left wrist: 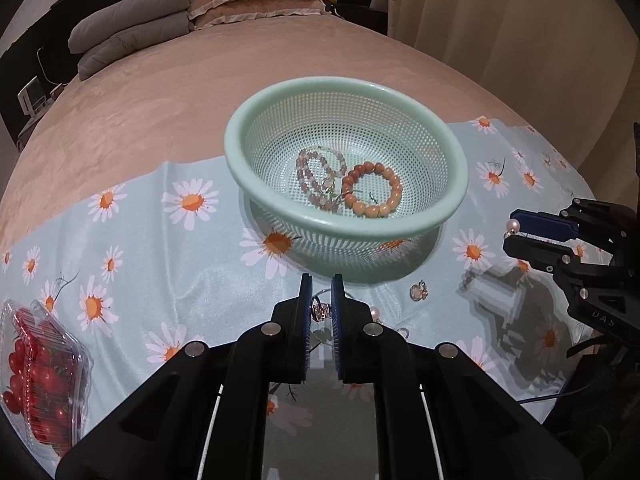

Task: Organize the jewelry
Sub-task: 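Carry charm and pearl earring over the green basket and open both tools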

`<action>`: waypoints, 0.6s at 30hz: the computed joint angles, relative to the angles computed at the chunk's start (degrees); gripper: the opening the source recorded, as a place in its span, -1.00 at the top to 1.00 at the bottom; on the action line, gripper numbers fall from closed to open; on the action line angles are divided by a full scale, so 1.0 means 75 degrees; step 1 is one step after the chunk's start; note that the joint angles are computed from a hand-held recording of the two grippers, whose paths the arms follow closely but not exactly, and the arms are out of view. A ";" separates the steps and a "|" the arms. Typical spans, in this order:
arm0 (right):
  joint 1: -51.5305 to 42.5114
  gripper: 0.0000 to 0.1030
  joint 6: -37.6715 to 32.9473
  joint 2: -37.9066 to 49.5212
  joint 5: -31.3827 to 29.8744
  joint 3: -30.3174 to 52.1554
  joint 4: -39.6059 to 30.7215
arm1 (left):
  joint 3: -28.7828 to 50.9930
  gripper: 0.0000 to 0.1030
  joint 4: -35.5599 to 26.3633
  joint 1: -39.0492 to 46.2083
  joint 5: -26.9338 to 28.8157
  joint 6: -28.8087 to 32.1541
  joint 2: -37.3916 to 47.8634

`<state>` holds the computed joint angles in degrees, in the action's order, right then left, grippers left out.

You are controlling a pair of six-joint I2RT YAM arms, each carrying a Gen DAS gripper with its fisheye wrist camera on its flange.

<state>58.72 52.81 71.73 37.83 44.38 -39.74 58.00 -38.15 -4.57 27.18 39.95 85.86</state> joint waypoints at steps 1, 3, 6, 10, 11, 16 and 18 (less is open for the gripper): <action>-0.0051 0.58 -0.0096 -0.0039 0.0003 0.0020 0.0057 | 0.0062 0.80 -0.0019 -0.0103 -0.0008 -0.0037 -0.0025; -0.0279 0.58 -0.0400 -0.0148 -0.0134 0.0019 0.0273 | 0.0126 0.80 0.0008 -0.0303 -0.0084 -0.0135 -0.0112; -0.0598 0.58 -0.0930 -0.0135 -0.0203 0.0145 0.0532 | 0.0316 0.80 -0.0031 -0.0550 -0.0098 -0.0244 -0.0122; -0.1060 0.58 -0.1506 -0.0103 -0.0239 0.0220 0.1000 | 0.0493 0.80 0.0056 -0.0850 -0.0235 -0.0411 -0.0168; -0.1190 0.58 -0.1609 -0.0143 -0.0324 0.0175 0.1147 | 0.0570 0.80 0.0024 -0.0908 -0.0202 -0.0433 -0.0135; -0.1506 0.58 -0.2155 0.0110 -0.0610 0.0252 0.1409 | 0.0660 0.80 0.0107 -0.1213 -0.0338 -0.0615 -0.0054; -0.1543 0.58 -0.2202 0.0135 -0.0609 0.0236 0.1519 | 0.0687 0.80 0.0081 -0.1245 -0.0302 -0.0619 0.0016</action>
